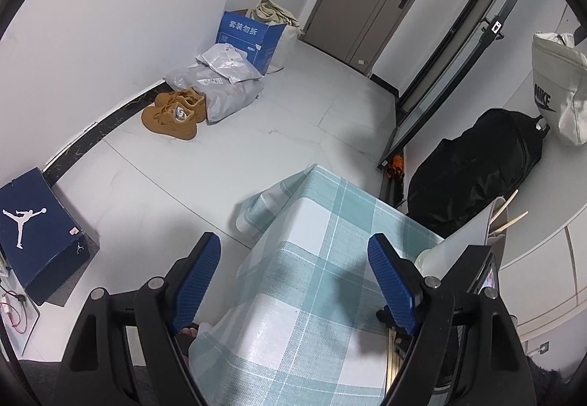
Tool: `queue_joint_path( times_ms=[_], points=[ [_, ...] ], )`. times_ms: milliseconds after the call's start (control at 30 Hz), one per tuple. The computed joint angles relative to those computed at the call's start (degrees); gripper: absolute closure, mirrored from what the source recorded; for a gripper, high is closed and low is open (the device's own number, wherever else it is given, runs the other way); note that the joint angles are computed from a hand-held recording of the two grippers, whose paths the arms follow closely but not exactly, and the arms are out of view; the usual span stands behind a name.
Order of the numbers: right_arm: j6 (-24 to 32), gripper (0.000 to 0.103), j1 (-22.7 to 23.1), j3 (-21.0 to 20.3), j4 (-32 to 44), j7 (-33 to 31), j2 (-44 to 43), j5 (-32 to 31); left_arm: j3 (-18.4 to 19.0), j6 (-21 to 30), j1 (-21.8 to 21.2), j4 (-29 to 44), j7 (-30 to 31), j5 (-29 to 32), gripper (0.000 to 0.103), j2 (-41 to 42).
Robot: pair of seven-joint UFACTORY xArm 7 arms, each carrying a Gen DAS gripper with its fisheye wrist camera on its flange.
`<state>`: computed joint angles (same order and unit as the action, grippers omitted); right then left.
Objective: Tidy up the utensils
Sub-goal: 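Grasp another chopstick with the right tool while the left tool lowers toward the pile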
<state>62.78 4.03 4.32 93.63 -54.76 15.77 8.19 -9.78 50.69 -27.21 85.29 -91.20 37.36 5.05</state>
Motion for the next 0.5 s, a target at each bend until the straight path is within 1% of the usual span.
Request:
queue_joint_path(
  times_ms=[100, 300, 367, 433, 500],
  points=[
    [0.12, 0.097, -0.66, 0.07, 0.78, 0.54, 0.33, 1.99, -0.01, -0.05, -0.10, 0.75, 1.33, -0.79, 0.024, 0.74],
    [1.81, 0.097, -3.38, -0.05, 2.60, 1.85, -0.22, 8.61, 0.17, 0.20, -0.81, 2.73, 5.23, -3.70, 0.024, 2.86],
    [2.46, 0.097, -4.99, -0.26, 2.90, 1.60, -1.01, 11.96, 0.21, -0.94, -0.84, 3.09, 7.38, -6.04, 0.024, 3.68],
    [3.11, 0.097, -6.58, -0.54, 3.15, 1.69, -1.77, 15.71, 0.25, -0.94, -1.11, 4.48, 9.85, -8.45, 0.024, 5.03],
    [4.60, 0.097, -8.82, -1.14, 4.01, 2.23, -2.33, 20.37, 0.13, -1.34, -1.43, 6.35, 13.58, -11.61, 0.024, 6.96]
  ],
)
